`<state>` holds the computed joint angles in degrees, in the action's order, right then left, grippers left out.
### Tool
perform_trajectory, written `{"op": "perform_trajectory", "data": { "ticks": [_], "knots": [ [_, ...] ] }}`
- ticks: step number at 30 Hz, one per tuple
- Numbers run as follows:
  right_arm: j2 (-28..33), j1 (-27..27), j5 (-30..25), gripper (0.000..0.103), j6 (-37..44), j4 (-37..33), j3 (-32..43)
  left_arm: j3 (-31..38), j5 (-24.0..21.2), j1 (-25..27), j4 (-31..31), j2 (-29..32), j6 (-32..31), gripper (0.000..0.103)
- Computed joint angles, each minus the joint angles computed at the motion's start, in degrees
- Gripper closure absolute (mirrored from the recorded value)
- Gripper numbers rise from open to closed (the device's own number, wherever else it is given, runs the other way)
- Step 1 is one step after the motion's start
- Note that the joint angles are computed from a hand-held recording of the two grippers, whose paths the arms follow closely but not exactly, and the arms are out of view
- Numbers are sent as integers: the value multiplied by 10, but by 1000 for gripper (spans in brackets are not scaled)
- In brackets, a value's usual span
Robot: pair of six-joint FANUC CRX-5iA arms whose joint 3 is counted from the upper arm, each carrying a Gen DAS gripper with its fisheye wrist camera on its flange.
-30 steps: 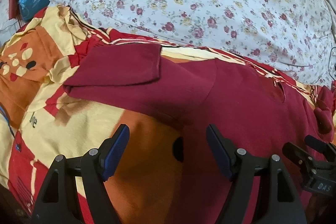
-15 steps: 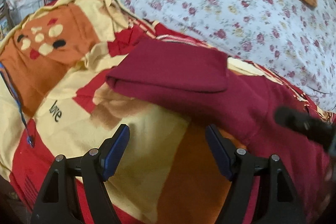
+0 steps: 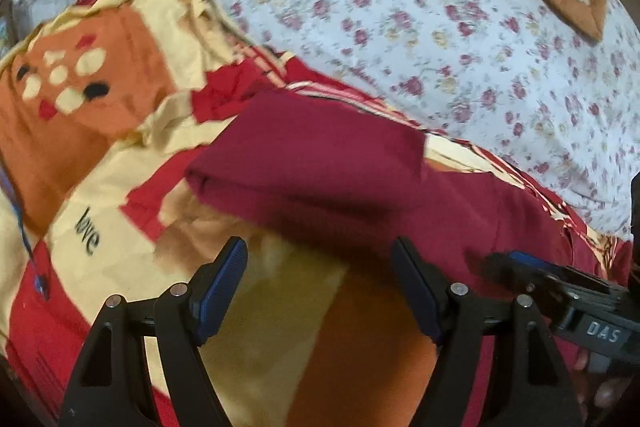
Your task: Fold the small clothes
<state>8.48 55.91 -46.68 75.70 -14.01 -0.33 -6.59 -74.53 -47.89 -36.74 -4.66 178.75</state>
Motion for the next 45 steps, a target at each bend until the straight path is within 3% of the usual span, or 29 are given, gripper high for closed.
{"op": "perform_trajectory", "data": {
  "ticks": [8,11,12,17,24,25,27,28,33,38,45],
  "knots": [
    [-6,-38,3,44,22,-63,12,36,4,21,9,36,-89,36],
    [2,-49,-5,44,43,-100,29,21,17,27,25,30,-86,38],
    [7,-50,-6,44,50,-109,36,19,12,28,30,28,-90,42],
    [49,-67,-35,44,105,-197,94,11,-42,10,7,10,-54,43],
    [135,-66,-80,45,113,-255,177,-15,-44,17,4,-18,-11,43],
    [142,-66,-77,54,113,-261,181,-17,-41,20,7,-18,-12,43],
    [148,-52,-53,89,91,-235,178,-18,-41,25,13,-16,-17,43],
    [146,-47,-43,93,78,-221,172,-17,-41,26,15,-13,-19,43],
    [98,-51,-1,94,112,-232,126,-14,-33,18,7,-11,-15,43],
    [78,-52,-12,94,98,-201,114,-10,-23,8,1,-7,-10,43],
    [28,-85,-3,94,90,-209,66,7,-27,-8,-10,10,-23,43]
  ]
}}
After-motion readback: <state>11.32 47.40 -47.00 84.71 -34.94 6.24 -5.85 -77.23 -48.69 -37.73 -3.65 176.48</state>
